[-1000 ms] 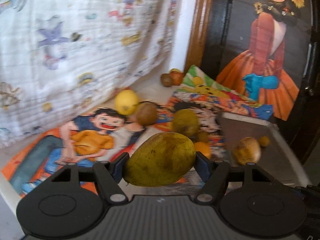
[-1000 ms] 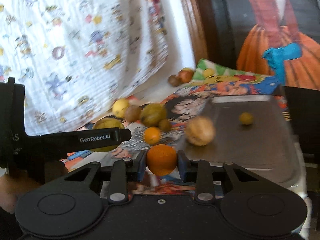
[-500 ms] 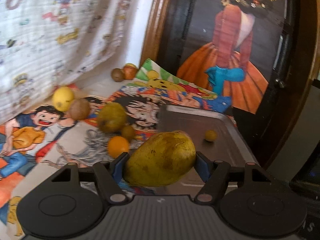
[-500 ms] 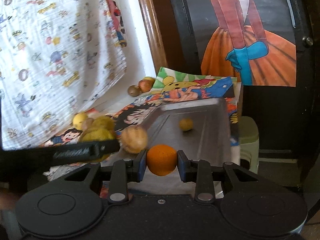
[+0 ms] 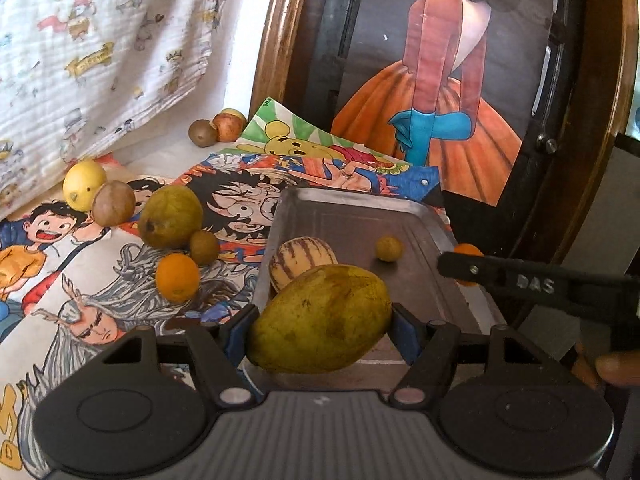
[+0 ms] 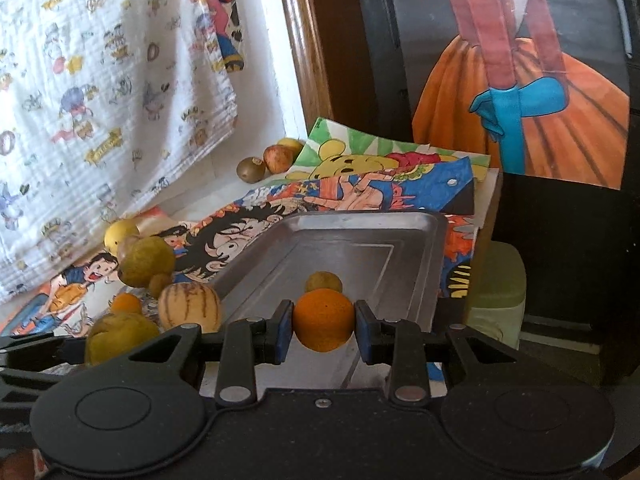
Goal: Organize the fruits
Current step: 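Carry the pear onto the tray with left tool while right tool releases the orange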
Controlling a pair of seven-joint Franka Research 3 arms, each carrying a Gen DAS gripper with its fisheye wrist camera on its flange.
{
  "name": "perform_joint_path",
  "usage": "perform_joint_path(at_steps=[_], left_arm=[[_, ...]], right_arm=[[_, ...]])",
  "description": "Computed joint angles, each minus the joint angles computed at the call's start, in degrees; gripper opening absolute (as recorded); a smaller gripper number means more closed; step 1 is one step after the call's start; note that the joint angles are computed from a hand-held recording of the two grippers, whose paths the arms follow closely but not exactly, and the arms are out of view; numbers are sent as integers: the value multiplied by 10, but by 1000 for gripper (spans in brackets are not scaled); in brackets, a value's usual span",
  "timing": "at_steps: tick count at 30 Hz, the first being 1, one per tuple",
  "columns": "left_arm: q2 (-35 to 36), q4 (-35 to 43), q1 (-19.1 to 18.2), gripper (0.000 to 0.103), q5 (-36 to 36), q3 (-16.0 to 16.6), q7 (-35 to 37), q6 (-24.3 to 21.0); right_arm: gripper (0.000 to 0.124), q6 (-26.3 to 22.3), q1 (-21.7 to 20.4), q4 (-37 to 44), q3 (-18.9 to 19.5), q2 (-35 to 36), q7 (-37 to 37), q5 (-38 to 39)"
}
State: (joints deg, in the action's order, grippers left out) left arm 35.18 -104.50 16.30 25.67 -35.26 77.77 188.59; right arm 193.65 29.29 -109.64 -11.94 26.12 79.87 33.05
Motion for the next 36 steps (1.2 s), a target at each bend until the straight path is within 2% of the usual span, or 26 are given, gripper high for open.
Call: perform_joint_path(at_steps=[8, 16, 20, 29, 30, 32, 33, 36], left_arm=[[11, 22, -20, 74, -13, 14, 14, -19], [19, 28, -15, 74, -32, 6, 42, -24], [19, 29, -19, 74, -38, 10, 48, -23], [9, 27, -48, 75, -38, 43, 50, -17], [9, 25, -46, 74, -38, 42, 49, -12], [17, 24, -21, 75, -32, 13, 53, -16], [17, 23, -18, 76, -31, 10, 54, -16], [8, 14, -26, 77, -30, 22, 51, -11]], right_arm=[[34, -43, 11, 33, -26, 26, 29, -36], [34, -60, 21, 36, -46, 33, 73, -73], [34, -56, 19, 32, -45, 33, 86, -88], [38, -51, 34, 22, -61, 28, 99, -96], [38, -50, 38, 20, -65, 27, 100, -95], [38, -47, 46, 13, -72, 24, 101, -92], [38, -43, 51, 9, -77, 22, 100, -90], [42, -30, 57, -4, -78, 11, 95, -79]])
